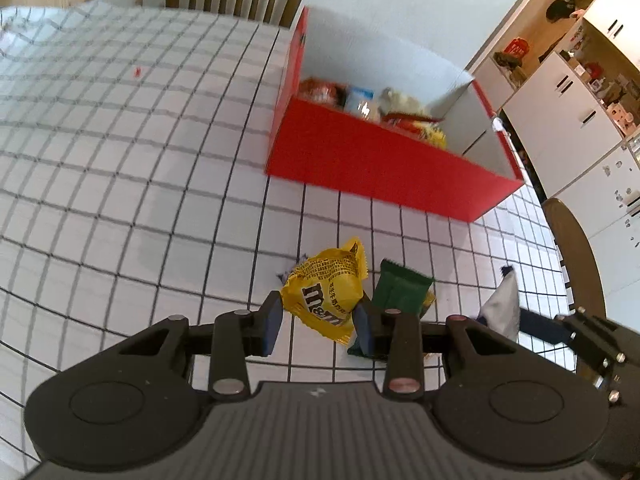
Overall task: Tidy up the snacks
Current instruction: 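Carry the M&M's bag and white packet over the red box with both grippers, then open the left gripper to drop the M&M's bag while the right drops the white packet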
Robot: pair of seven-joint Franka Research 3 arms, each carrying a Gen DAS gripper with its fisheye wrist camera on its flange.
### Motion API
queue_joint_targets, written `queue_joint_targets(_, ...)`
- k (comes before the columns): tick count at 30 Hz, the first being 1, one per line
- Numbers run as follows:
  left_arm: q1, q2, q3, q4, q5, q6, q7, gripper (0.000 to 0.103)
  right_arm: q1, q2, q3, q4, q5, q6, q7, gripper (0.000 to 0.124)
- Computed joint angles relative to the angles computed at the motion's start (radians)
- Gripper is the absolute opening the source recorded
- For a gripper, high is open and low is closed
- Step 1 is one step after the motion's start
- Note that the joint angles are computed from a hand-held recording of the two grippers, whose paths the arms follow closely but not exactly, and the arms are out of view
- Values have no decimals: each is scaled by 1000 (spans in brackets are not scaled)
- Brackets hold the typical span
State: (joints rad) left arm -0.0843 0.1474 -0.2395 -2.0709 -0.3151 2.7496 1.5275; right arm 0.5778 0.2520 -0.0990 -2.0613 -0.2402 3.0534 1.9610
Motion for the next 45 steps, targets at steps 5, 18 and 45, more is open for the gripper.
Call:
queue_joint_targets(5, -19, -15, 15, 28, 94, -3, -54, 37, -8, -11, -10, 39, 5, -21, 34, 59)
queue_joint_targets(18, -56, 67, 36, 247, 326, -65, -176, 37, -55, 48, -26, 210, -20, -74, 103, 59)
queue_joint_targets(45, -179, 674, 91, 1179, 541, -518, -241, 37, -168, 427, -5, 778, 142, -366, -51, 60)
